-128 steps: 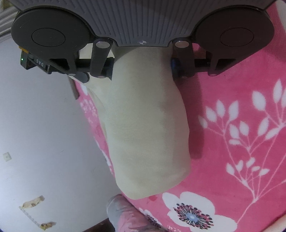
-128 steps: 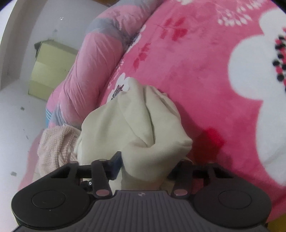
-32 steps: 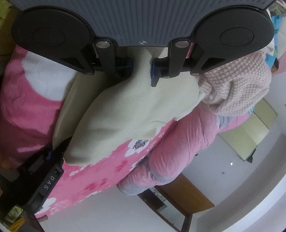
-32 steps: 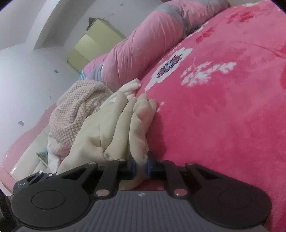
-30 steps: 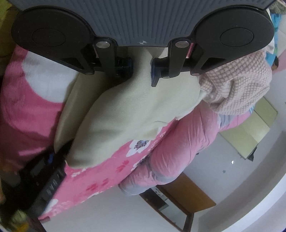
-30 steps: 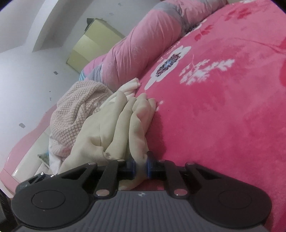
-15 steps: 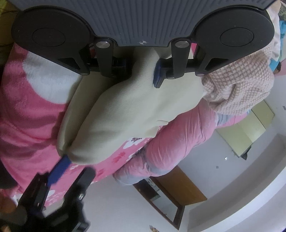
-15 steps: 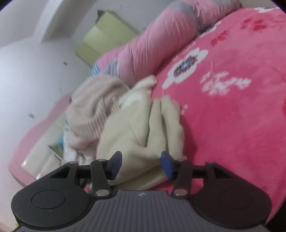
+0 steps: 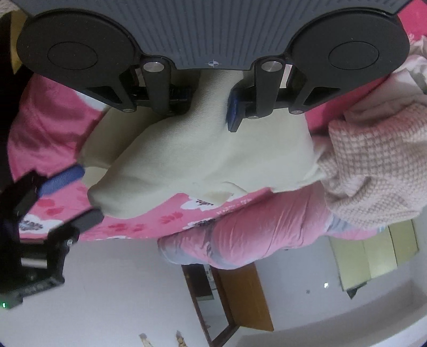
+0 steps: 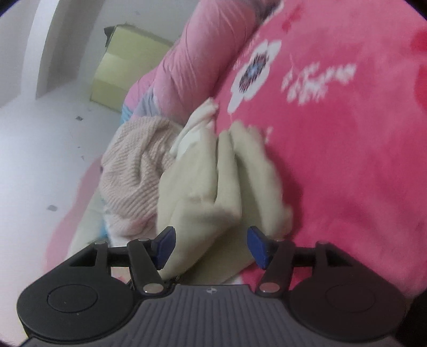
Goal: Fold clothes
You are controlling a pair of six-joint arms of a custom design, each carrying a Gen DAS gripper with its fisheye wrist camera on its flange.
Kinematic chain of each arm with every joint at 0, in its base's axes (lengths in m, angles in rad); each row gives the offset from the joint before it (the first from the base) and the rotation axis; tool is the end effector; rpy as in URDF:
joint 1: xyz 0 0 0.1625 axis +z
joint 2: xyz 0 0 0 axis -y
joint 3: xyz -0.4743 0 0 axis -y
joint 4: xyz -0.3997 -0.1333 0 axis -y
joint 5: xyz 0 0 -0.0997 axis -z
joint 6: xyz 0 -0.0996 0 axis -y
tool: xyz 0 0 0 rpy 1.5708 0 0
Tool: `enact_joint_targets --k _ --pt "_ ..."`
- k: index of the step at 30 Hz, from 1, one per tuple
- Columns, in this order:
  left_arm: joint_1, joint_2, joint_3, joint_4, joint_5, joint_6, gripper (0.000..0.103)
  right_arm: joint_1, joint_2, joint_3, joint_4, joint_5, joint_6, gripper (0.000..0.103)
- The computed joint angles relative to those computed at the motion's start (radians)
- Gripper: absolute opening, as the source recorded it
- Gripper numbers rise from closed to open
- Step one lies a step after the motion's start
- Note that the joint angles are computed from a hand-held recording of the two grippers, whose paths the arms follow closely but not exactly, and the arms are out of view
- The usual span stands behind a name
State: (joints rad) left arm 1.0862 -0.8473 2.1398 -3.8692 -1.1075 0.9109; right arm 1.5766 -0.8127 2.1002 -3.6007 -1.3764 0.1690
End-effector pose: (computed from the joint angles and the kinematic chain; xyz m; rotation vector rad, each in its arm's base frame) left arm -0.1000 -0.5717 0.1702 1.2318 1.9273 -1.1065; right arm 0.1559 -0.5765 0.1185 0.1183 2.7071 -1.0269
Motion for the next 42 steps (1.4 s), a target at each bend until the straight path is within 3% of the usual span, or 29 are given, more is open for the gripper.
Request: enact_joint_targets --k 4,6,8,13,18,19,21,24,28,31,34,38,40,42 --pt "0.001 0.004 0.006 -0.013 -0.002 0.040 0.024 0.017 0.059 -0.062 -0.010 -0.014 0.020 0.060" --pt "0.000 0.008 0.006 -0.019 0.000 0.053 0.024 0.016 0.082 -0.090 -0.029 -0.015 0.043 0.049" --pt "-0.002 0.011 0.004 -0.021 0.003 0.060 0.024 0.012 0.093 -0.108 -0.034 0.009 0.039 0.023" --pt "-0.022 0.021 0.004 -0.054 -0.012 0.149 0.022 0.067 0.075 -0.098 -0.118 -0.061 -0.147 0.021" --pt "-0.023 0.062 -0.012 -0.024 0.006 0.190 0.025 0.031 0.072 -0.086 -0.092 -0.119 -0.202 0.021" --pt "-0.024 0.078 -0.013 -0.051 0.008 0.216 0.026 0.009 0.079 -0.087 -0.072 -0.108 -0.178 0.021" --pt "-0.028 0.080 -0.011 -0.057 0.017 0.227 0.027 -0.046 0.083 -0.076 -0.075 -0.002 -0.090 0.021" --pt "-0.032 0.044 -0.004 0.007 0.024 0.174 0.031 -0.054 0.082 -0.081 -0.060 0.019 -0.118 0.023" --pt "-0.035 -0.027 0.022 0.099 0.007 0.076 0.036 -0.050 0.059 -0.082 -0.018 0.010 -0.174 0.040" --pt "-0.031 -0.103 0.057 0.169 -0.025 -0.017 0.041 -0.031 0.014 -0.047 -0.029 -0.055 -0.229 0.048" --pt "-0.016 -0.177 0.072 0.243 -0.086 -0.147 0.041 0.014 -0.030 -0.006 -0.108 -0.206 -0.329 0.049" --pt "-0.012 -0.170 0.066 0.149 -0.102 -0.176 0.041 0.105 -0.019 -0.045 -0.176 -0.394 -0.466 0.041" --pt "-0.024 -0.125 0.048 0.086 -0.067 -0.124 0.041 0.147 0.018 -0.075 -0.224 -0.397 -0.568 0.036" --pt "-0.023 -0.079 0.028 0.067 -0.048 -0.079 0.041 0.169 0.062 -0.088 -0.280 -0.320 -0.721 0.031"
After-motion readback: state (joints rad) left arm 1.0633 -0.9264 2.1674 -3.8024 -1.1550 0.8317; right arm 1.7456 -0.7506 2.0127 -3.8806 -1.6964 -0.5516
